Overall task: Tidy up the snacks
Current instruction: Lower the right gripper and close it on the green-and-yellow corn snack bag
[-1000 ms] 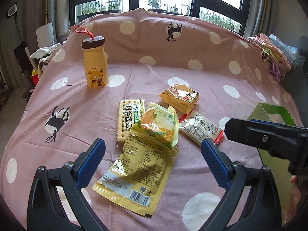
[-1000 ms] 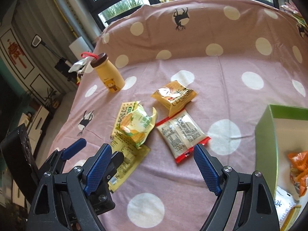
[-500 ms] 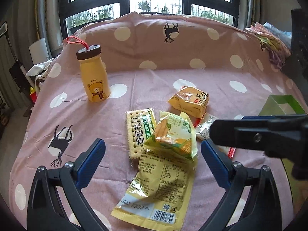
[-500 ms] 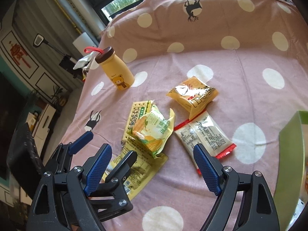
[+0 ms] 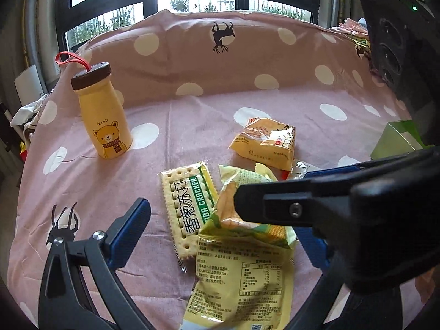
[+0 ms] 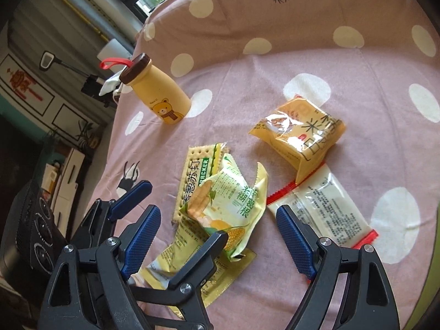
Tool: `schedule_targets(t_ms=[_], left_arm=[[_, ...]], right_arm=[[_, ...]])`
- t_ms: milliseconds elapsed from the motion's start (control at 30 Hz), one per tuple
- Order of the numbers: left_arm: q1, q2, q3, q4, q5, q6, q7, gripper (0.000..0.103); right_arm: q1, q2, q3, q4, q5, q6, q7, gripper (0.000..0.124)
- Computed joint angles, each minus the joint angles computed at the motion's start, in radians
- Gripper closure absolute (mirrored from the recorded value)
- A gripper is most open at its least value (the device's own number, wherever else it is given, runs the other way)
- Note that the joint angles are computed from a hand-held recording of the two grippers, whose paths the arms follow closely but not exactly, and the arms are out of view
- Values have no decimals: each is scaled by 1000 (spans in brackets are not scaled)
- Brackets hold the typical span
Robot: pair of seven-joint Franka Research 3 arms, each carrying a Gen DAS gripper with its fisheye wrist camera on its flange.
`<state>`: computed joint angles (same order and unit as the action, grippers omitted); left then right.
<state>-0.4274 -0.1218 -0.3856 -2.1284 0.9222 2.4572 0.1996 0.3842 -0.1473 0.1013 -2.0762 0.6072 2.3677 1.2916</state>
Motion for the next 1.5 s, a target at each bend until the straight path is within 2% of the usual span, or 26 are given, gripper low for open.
schedule_targets(t_ms=[100,133,400,533,600,733,800,867,1033,1067,1167,1500], left_arm=[[-5,27,-5,25,2,-64,15,3],[-6,28,1,22,-3,-58,17,3],[4,49,28,20,5,60,15,3],[24,59,52,-2,-30,185,15,3],[30,69,63,-11,-96,238,69,4],[24,93,53,22,-92,198,115,4],[18,99,53,34,-89,184,138,10],[16,98,57,28,-93,224,168,33],[12,99,60,24,-94,249,174,42],[15,93,62,17,-98,259,170,48],[23,85,63,4,-95,278,163,51],[8,82,50,22,-129,196,236,52]], right_arm=[[-2,16,6,4,-28,12,19,37],[-3,23,7,8,-38,12,28,37],[-5,55,2,22,-3,-5,21,37],[-3,84,4,39,32,-12,0,38],[-4,89,5,37,48,-4,-20,42],[-6,99,6,40,58,-12,-57,56],[-5,93,7,28,68,7,-76,62],[-5,85,9,21,63,19,-90,70],[-9,81,4,12,65,32,-94,75],[-10,79,3,11,64,31,-95,79],[-12,67,-1,7,83,30,-104,84],[-15,67,-6,4,130,16,-151,87]])
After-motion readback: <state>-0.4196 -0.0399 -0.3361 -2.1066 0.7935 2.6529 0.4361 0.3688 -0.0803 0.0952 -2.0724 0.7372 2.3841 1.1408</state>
